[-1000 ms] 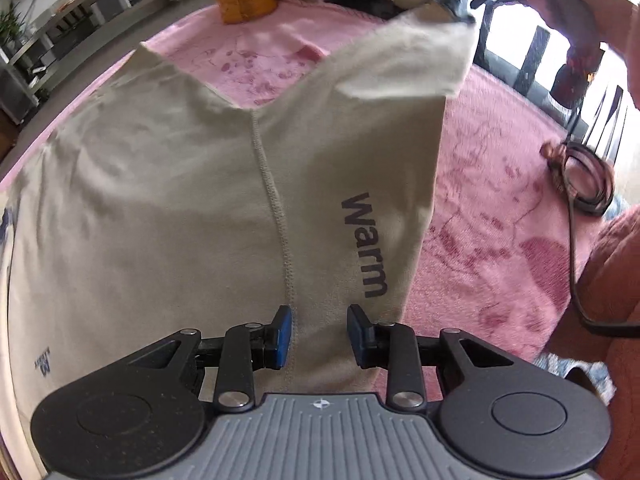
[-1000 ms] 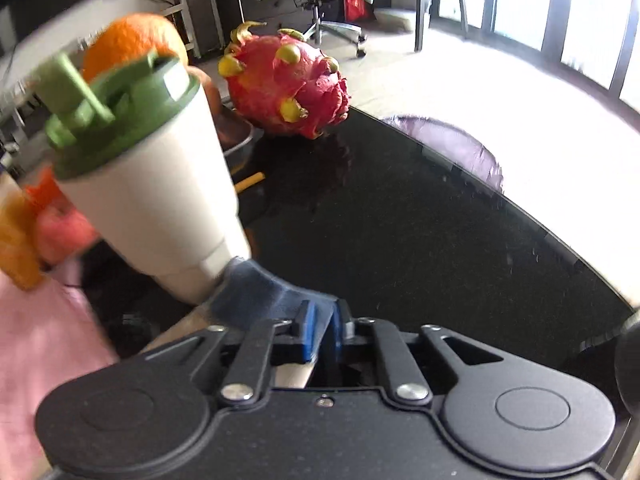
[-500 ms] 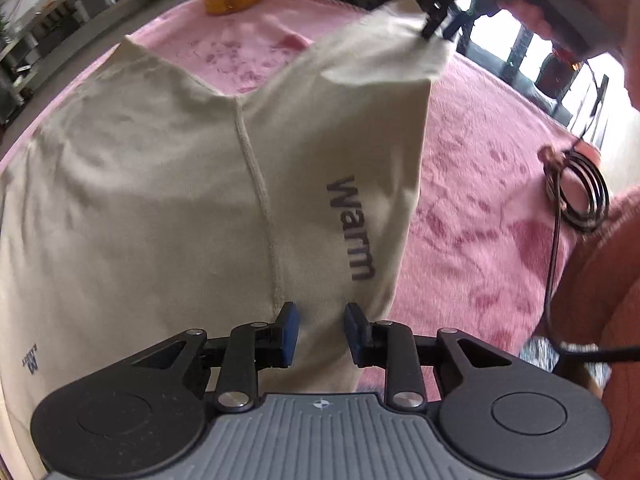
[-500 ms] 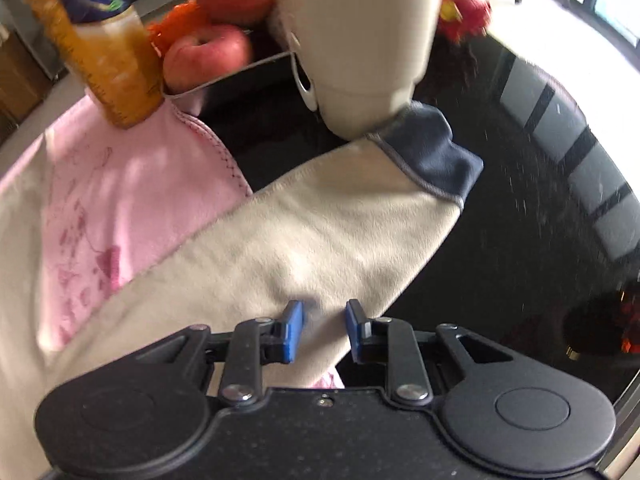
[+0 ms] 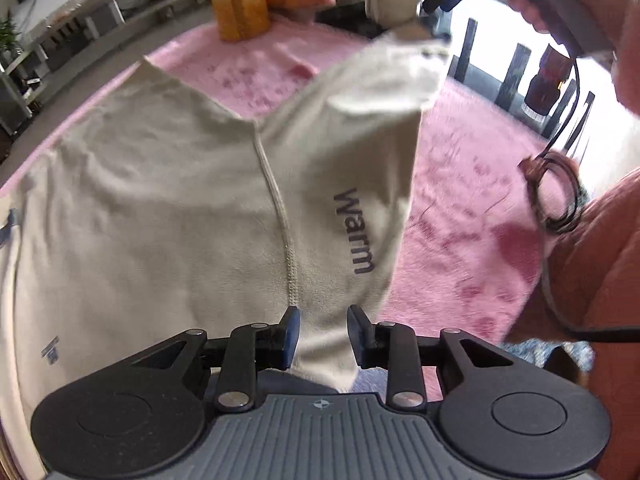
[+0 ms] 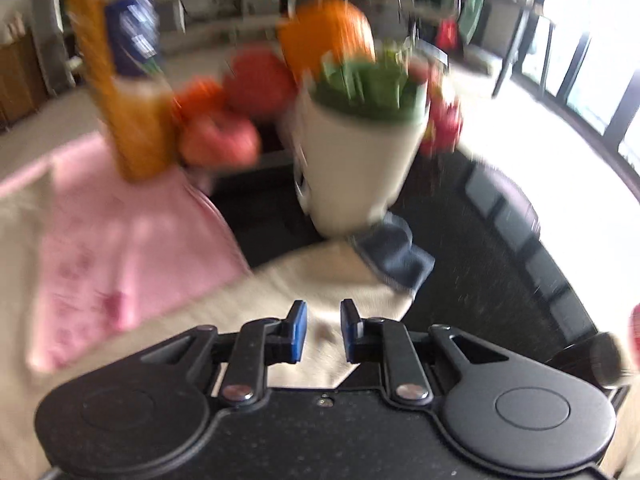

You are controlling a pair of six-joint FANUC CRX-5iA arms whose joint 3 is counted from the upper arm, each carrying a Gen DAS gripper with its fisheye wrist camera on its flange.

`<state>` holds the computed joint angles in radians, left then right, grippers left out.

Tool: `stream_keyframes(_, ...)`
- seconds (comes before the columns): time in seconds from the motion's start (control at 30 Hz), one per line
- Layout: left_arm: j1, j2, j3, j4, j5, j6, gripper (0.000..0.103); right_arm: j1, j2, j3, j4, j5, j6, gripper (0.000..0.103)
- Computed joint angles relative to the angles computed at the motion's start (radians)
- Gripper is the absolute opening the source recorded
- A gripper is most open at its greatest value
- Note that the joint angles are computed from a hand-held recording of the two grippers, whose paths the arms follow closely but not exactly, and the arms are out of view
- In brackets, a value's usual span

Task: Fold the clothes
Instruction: 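Lower the held sleeve diagonally across the sweatshirt body with the right gripper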

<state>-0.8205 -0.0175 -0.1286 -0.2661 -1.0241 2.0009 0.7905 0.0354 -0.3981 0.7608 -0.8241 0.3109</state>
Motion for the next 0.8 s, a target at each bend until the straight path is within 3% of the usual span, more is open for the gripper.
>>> stream_keyframes(0.1, -0.016, -0.061, -0.018, -0.028, -0.011, 0.051, 0.03, 0.089, -0.082, -0.048, 0.033, -0.024, -0.04, 0.021)
stream_keyframes(0.23, -0.058, -0.116, -0.027, -0.084, -0.062, 0.142, 0.03, 0.205, -0.166, -0.09, 0.047, -0.038, -0.076, 0.041)
stream_keyframes(0.33, -0.091, -0.148, -0.046, -0.128, -0.09, 0.23, 0.03, 0.271, -0.19, -0.102, 0.005, -0.033, -0.072, 0.044)
stream_keyframes(0.43, -0.088, -0.172, -0.096, -0.1, -0.065, 0.281, 0.031, 0.329, -0.186, -0.103, -0.021, -0.065, -0.069, 0.047)
stream_keyframes(0.57, -0.094, -0.158, -0.103, -0.108, -0.068, 0.308, 0.032, 0.375, -0.193, -0.11, -0.072, -0.089, -0.065, 0.054)
stream_keyframes(0.67, -0.083, -0.161, -0.097, -0.139, -0.063, 0.367, 0.039, 0.349, -0.21, -0.124, -0.138, -0.049, -0.068, 0.06)
stream_keyframes(0.77, -0.055, -0.157, -0.088, -0.166, -0.048, 0.432, 0.037, 0.277, -0.226, -0.135, -0.276, 0.041, -0.056, 0.052)
stream_keyframes(0.8, -0.046, -0.145, -0.08, -0.172, -0.042, 0.444, 0.032, 0.249, -0.23, -0.137, -0.338, 0.078, -0.039, 0.032)
